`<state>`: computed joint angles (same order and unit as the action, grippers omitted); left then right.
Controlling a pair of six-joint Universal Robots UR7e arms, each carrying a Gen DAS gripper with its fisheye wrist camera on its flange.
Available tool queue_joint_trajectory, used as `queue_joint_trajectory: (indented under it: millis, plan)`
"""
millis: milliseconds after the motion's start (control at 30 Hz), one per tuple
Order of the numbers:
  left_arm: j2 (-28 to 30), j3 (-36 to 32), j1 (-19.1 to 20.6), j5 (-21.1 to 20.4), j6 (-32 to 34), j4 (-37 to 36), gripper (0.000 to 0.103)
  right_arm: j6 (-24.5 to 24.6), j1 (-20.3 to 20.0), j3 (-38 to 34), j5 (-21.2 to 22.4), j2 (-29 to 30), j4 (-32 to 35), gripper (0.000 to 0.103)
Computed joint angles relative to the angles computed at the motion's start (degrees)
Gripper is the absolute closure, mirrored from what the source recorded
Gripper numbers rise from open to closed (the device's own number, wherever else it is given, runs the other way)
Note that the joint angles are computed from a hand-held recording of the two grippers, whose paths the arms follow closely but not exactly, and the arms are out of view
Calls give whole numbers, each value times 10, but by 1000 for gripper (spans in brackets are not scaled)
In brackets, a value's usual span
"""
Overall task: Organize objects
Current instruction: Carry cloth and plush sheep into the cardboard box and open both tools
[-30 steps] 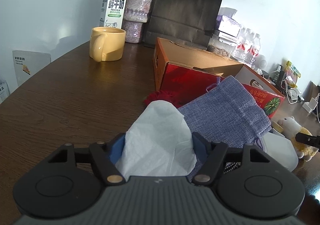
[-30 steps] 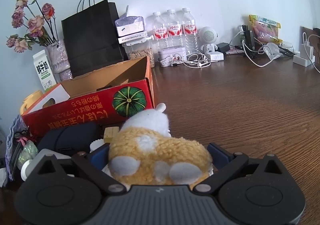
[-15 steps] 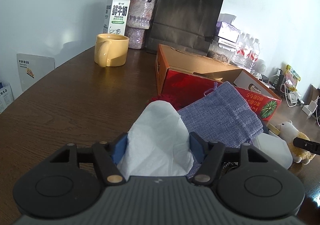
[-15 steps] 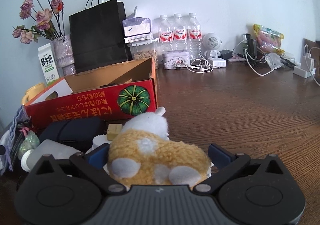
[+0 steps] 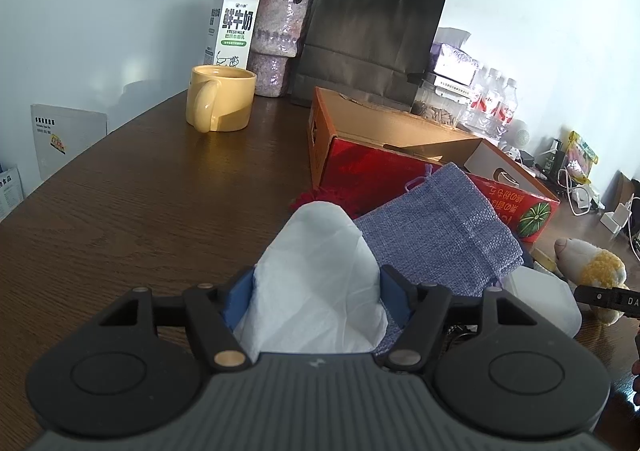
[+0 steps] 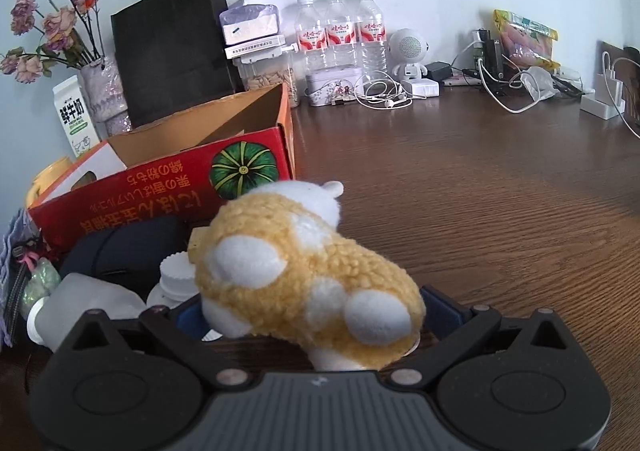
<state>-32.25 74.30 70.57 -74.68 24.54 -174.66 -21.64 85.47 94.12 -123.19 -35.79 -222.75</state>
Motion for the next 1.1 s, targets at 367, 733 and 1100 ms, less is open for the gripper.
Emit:
queue_joint_trajectory:
  millis: [367, 733, 1100]
  plan:
    - [0, -2, -1, 6, 0, 0, 32, -39, 6, 30, 20, -15, -28, 0]
    - [-4, 5, -2, 3, 1, -4, 31, 4, -6, 22, 24, -13, -6, 0]
    - [-9, 11, -3, 2, 2, -9, 31, -64, -5, 31, 48, -5, -64, 7]
